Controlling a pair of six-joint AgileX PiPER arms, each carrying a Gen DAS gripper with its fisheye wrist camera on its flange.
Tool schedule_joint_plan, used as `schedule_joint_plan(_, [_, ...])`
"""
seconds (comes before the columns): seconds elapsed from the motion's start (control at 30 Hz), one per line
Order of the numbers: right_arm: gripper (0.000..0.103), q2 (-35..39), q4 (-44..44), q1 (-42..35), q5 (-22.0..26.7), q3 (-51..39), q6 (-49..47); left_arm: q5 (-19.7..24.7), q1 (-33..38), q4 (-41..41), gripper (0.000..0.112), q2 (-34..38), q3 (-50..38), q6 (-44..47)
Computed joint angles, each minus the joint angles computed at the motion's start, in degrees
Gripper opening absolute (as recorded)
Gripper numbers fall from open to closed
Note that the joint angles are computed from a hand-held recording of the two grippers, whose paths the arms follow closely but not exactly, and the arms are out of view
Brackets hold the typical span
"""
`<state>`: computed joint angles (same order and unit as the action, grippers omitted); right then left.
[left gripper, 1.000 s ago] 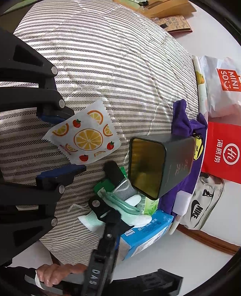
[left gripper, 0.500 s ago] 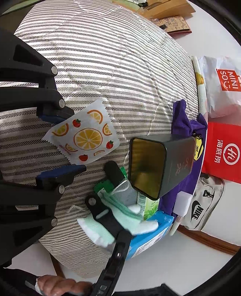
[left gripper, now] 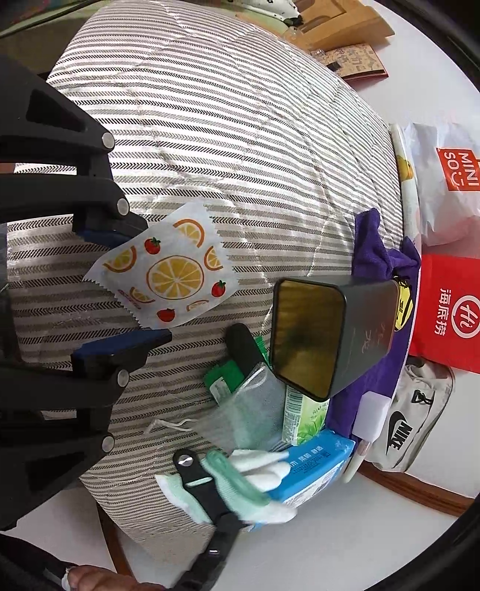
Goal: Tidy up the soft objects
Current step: 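Lift the white glove off the pile with the right tool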
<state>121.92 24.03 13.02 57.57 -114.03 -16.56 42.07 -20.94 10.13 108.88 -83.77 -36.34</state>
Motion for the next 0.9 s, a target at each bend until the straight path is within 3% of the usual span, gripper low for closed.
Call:
schedule_joint_plan(0.27, [0.017,-5.2,-0.1,-2.2,-1.3,11.3,-6.0,2.3,-1.4,2.3,0.038,0.5,-1.1,-2.4])
schedule_joint_plan(0.67, [0.018,-8.0,-2.1,-1.9,-1.0,18.0,-9.5,2.9,-2.1,3.0,0.038,0.1,-0.8,-3.4])
schedule_joint_plan(0.8, [0.026,-6.9,-3.5,-2.3,1.4,18.0,-8.9,2.7,-2.2,2.8,0.038,-0.2,-0.5,-3.3])
schedule_joint_plan(0.9, [0.035,-8.2,-2.3,-2.5,0.7,19.5,-10.5,2.7,-2.3,3.0,0.038,-0.2,-0.4,-3.6])
